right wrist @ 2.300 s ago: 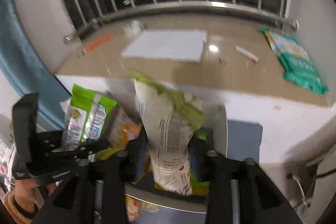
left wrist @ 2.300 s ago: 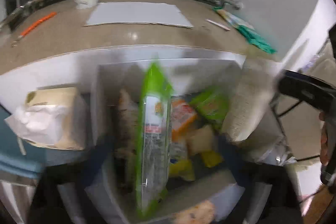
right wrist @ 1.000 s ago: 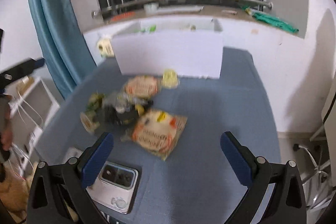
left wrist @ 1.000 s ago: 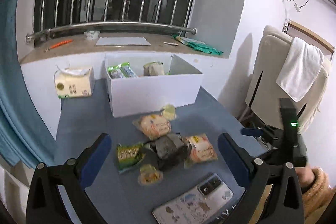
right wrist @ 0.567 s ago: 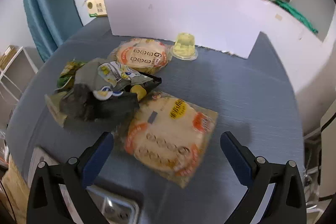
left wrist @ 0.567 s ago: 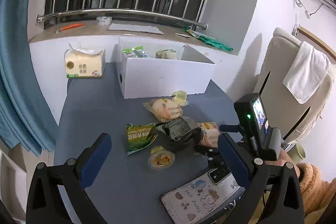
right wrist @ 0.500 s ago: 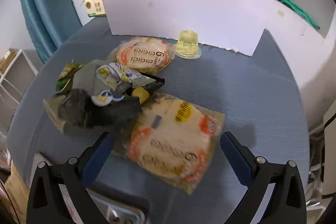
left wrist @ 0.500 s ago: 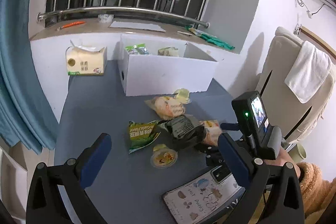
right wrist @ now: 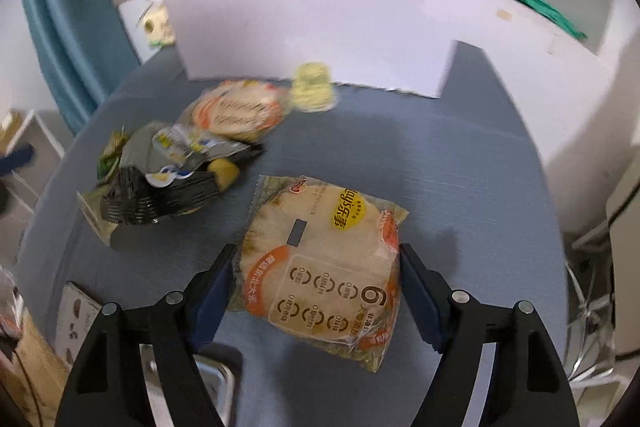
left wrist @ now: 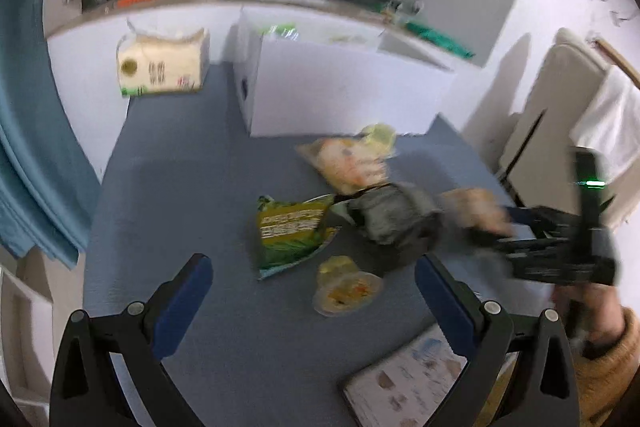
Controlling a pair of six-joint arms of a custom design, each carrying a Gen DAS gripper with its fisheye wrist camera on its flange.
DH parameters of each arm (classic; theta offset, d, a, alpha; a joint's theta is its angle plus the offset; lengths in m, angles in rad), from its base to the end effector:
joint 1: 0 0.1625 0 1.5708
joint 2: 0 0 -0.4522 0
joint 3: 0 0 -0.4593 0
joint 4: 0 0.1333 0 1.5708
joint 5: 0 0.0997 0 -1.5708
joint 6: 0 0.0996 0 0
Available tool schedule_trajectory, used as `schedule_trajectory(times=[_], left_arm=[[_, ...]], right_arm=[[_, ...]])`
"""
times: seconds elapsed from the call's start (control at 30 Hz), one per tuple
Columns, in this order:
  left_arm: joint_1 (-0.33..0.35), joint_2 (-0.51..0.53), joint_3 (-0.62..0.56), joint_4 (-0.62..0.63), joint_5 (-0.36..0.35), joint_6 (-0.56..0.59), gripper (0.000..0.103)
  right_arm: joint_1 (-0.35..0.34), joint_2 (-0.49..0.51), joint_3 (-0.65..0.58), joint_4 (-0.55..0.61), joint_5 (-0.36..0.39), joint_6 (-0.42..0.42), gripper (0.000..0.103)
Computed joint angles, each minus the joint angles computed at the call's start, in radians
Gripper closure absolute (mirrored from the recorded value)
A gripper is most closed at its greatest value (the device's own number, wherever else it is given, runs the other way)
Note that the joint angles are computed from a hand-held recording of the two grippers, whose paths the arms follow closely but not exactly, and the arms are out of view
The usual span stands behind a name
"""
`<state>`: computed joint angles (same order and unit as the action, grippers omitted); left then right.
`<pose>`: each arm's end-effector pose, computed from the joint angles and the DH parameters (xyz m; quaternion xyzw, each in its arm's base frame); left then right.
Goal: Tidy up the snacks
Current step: 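Grasp the green garlic seaweed bag with the left gripper while the right carries bread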
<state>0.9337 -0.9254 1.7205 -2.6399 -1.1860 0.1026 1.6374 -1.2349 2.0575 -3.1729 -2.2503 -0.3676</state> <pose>-0.2879 -0.6759 0.1339 0.3271 0.9160 -0.1793 0.1473 0.1096 -0.5809 0.2678 0.0642 -0.8789 0.3080 0.3585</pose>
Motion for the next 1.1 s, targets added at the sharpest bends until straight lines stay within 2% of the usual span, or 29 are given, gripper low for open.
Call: schedule_trajectory(times=[0.1, 0.23, 0.4, 0.43, 0.47, 0.5, 0.6, 0.77, 0.9, 1.1], left_arm=[[0.017, 0.05, -0.06, 0.059, -0.004, -0.014, 0.0], [0.029, 0.114, -0.128, 0.115, 0.037, -0.035, 0.0], [0.037, 0.155, -0.169, 0.129, 0.068, -0.017, 0.003], [0.033, 0.158, -0.166, 0.121, 0.088, 0.002, 0.006], [0.027, 0.159, -0.157, 0.099, 0.113, 0.034, 0.025], [0.027, 0.155, -0.152, 0.09, 0.107, 0.052, 0.048], [0.04, 0.138, -0.145, 0.08, 0.064, 0.029, 0.052], [0.036, 0.096, -0.103, -0.012, 0.028, 0.058, 0.053], [0.011, 0.065, -0.091, -0.093, -0.016, 0.089, 0.053], [-0.025, 0.105, -0.212, -0.103, -0.086, 0.127, 0.053]], right_arm=[[0.001, -0.036, 0.021, -0.036, 0.015, 0.009, 0.022], [0.008, -0.093, 0.064, -0.073, 0.033, 0.018, 0.022], [0.02, -0.1, 0.076, -0.085, 0.03, 0.026, 0.022], [0.019, -0.099, 0.075, -0.083, 0.035, 0.027, 0.022], [0.02, -0.101, 0.076, -0.078, 0.035, 0.031, 0.022], [0.016, -0.095, 0.07, -0.077, 0.039, 0.028, 0.022], [0.013, -0.089, 0.067, -0.07, 0.051, 0.03, 0.022], [0.017, -0.085, 0.066, -0.075, 0.073, 0.021, 0.022], [0.016, -0.089, 0.051, -0.078, 0.125, 0.03, 0.022], [0.03, -0.084, -0.053, -0.026, 0.19, 0.016, 0.022]])
